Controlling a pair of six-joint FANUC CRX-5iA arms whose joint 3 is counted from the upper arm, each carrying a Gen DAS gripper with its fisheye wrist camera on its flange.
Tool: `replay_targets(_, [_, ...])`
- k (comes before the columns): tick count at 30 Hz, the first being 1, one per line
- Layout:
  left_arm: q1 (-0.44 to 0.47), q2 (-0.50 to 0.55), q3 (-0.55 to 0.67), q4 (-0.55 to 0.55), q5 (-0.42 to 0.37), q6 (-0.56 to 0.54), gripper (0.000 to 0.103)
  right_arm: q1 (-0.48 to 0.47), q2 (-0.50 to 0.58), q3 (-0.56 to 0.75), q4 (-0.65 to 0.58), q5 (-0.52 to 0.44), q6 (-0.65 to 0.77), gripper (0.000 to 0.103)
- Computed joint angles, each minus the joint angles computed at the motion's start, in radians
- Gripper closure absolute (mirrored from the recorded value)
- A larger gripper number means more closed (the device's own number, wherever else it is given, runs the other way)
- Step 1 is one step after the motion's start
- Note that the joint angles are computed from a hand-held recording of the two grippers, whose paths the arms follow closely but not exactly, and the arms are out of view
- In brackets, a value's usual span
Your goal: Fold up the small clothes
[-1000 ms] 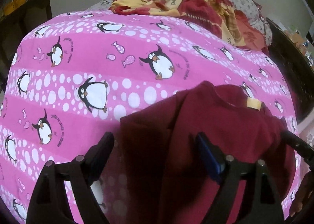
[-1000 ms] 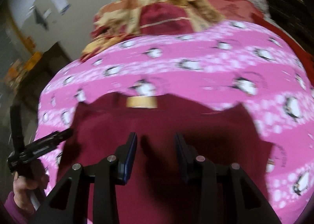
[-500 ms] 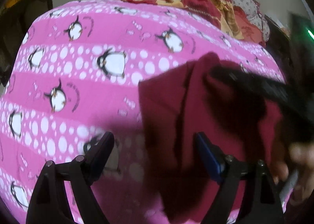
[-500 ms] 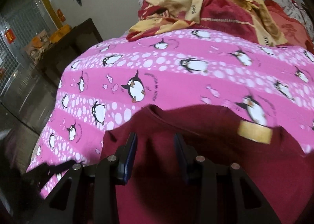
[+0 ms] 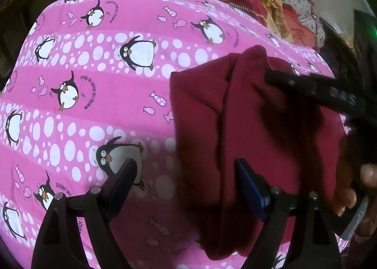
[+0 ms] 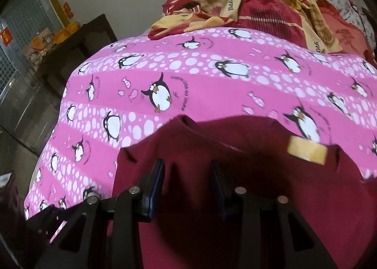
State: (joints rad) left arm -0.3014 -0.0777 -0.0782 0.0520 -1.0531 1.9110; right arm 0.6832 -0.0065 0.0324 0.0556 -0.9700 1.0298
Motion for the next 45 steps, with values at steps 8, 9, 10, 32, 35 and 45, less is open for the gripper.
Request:
replay_targets(8, [-0.002,-0.019,-0.012,-0.003,-0.006,0.001,0.019,-0.017,-0.05,-0.044,0.032,0.013,-0.069,0.061])
replay_targets(9, [-0.001,-0.02,-0.013,-0.001,-0.006,0.0,0.019,-0.022,-0.049,-0.046,0.033,0.011,-0.077,0.061])
replay_targets(10, [0.001,-0.021,-0.016,0.001,-0.006,-0.001,0.019,-0.029,-0.047,-0.043,0.023,0.008,-0.075,0.061])
replay_targets(32, [0.007,-0.017,-0.027,0.021,0.001,0.002,0.019,-0.003,0.011,0.013,0.011,-0.026,-0.057,0.055])
replay_targets(35, [0.012,-0.019,-0.032,0.032,0.001,-0.003,0.019,-0.001,0.015,0.017,-0.001,-0.008,-0.063,0.047])
replay_targets(45, [0.069,-0.054,-0.128,0.184,0.062,-0.069,0.017,-0.036,0.12,0.116,-0.105,-0.053,-0.025,0.046])
